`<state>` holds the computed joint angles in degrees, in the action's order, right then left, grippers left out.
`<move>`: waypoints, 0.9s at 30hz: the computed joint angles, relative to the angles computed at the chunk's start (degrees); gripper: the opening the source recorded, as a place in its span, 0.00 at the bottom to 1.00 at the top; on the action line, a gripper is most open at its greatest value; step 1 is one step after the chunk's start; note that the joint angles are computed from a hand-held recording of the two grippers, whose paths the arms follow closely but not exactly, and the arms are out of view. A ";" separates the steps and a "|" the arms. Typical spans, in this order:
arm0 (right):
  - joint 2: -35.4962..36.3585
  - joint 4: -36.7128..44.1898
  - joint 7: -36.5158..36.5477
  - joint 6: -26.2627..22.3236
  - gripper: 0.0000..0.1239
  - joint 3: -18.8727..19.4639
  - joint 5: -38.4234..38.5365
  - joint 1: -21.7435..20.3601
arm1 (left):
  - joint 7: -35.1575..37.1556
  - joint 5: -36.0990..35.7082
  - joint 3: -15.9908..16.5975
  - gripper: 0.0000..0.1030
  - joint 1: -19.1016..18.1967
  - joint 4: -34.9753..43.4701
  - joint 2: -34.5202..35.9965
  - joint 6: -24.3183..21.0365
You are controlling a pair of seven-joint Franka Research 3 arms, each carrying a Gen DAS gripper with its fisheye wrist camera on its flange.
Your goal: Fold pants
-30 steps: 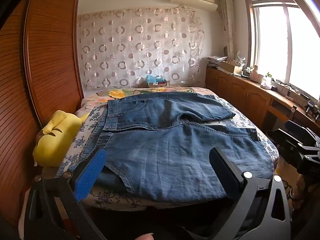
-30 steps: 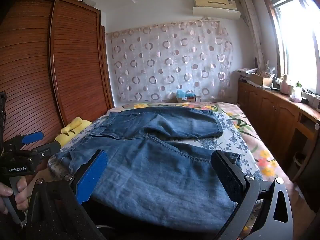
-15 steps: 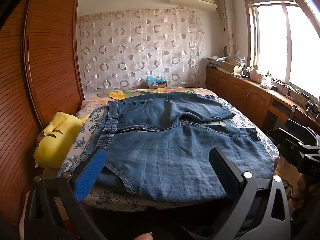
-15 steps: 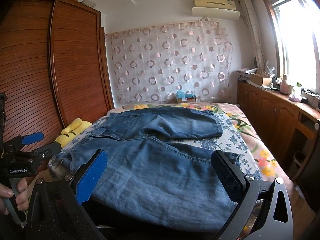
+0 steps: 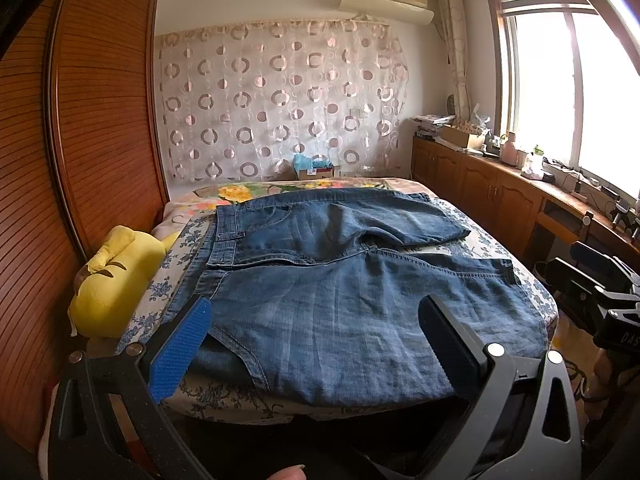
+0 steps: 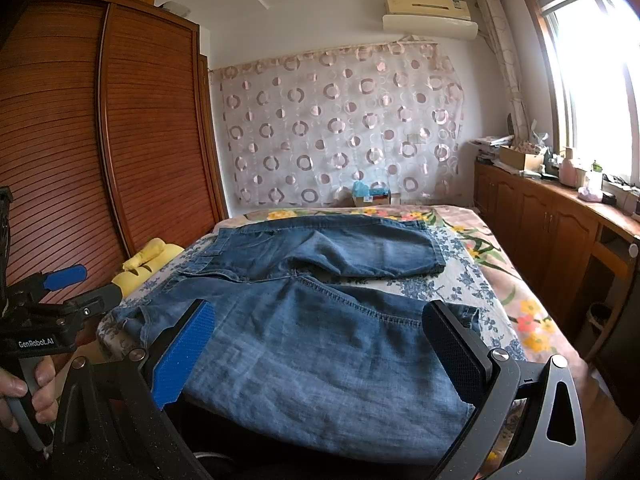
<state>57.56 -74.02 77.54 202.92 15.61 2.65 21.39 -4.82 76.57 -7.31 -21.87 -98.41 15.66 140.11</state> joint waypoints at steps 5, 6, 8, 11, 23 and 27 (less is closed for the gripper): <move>0.05 0.12 0.08 -0.16 0.83 0.12 -0.15 -0.10 | -0.20 0.23 0.04 1.00 -0.02 -0.01 0.00 0.05; -0.09 -0.05 0.09 -0.11 0.83 0.07 -0.09 -0.09 | -0.21 0.23 0.03 1.00 -0.02 -0.01 0.00 0.05; -0.04 0.00 0.16 -0.15 0.83 0.24 -0.26 -0.21 | -0.20 0.29 0.04 1.00 -0.02 0.00 0.03 0.09; -0.32 -0.39 0.33 -0.11 0.83 0.40 -0.33 -0.37 | -0.19 0.31 0.04 1.00 -0.02 -0.01 0.01 0.07; -0.14 -0.26 0.64 0.05 0.83 0.20 -0.25 -0.07 | -0.48 0.65 0.03 1.00 -0.02 -0.03 0.01 0.04; -0.12 -0.28 0.72 0.12 0.83 0.16 -0.22 -0.04 | -0.58 0.77 0.03 1.00 -0.04 -0.06 -0.01 0.01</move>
<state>57.44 -74.30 78.26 203.04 15.76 2.44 21.35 -5.39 77.34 -7.28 -21.91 -98.47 15.65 140.13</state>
